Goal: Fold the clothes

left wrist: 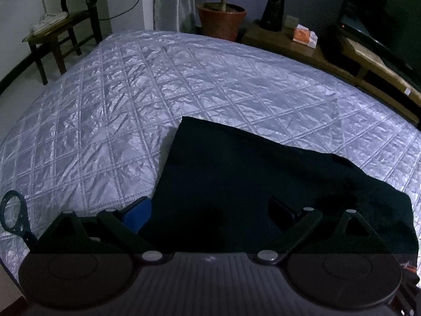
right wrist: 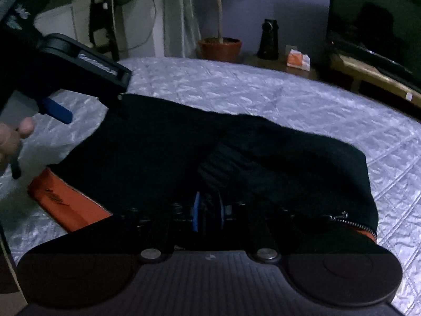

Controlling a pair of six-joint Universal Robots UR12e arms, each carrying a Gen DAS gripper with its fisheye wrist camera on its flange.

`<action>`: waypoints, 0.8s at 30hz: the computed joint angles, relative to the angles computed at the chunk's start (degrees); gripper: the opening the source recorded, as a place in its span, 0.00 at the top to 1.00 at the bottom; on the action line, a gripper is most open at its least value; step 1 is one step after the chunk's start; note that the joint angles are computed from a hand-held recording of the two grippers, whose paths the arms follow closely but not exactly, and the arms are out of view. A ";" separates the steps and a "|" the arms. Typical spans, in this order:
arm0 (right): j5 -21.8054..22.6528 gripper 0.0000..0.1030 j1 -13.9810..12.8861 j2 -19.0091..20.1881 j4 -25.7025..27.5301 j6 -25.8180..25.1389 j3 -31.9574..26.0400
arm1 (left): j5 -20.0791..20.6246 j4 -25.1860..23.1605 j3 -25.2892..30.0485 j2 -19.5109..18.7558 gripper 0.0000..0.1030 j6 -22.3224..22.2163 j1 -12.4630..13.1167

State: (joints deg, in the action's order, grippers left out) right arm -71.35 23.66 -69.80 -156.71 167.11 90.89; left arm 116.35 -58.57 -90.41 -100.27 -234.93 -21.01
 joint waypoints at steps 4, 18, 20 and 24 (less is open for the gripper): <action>0.39 0.82 0.40 0.41 -2.63 -0.10 0.21 | 0.10 -0.65 -0.10 0.20 0.08 -1.44 0.28; -3.99 0.69 -1.76 -1.31 -1.82 6.69 0.35 | -1.42 -2.13 -0.46 0.65 0.08 -1.17 0.69; -6.56 0.73 -1.94 0.27 -2.45 8.81 -1.38 | -1.29 -2.51 -0.59 0.71 0.08 -1.53 0.69; -7.32 0.70 -0.55 3.21 -2.00 4.51 -4.57 | -1.09 -3.05 -0.69 0.84 0.08 -2.70 0.85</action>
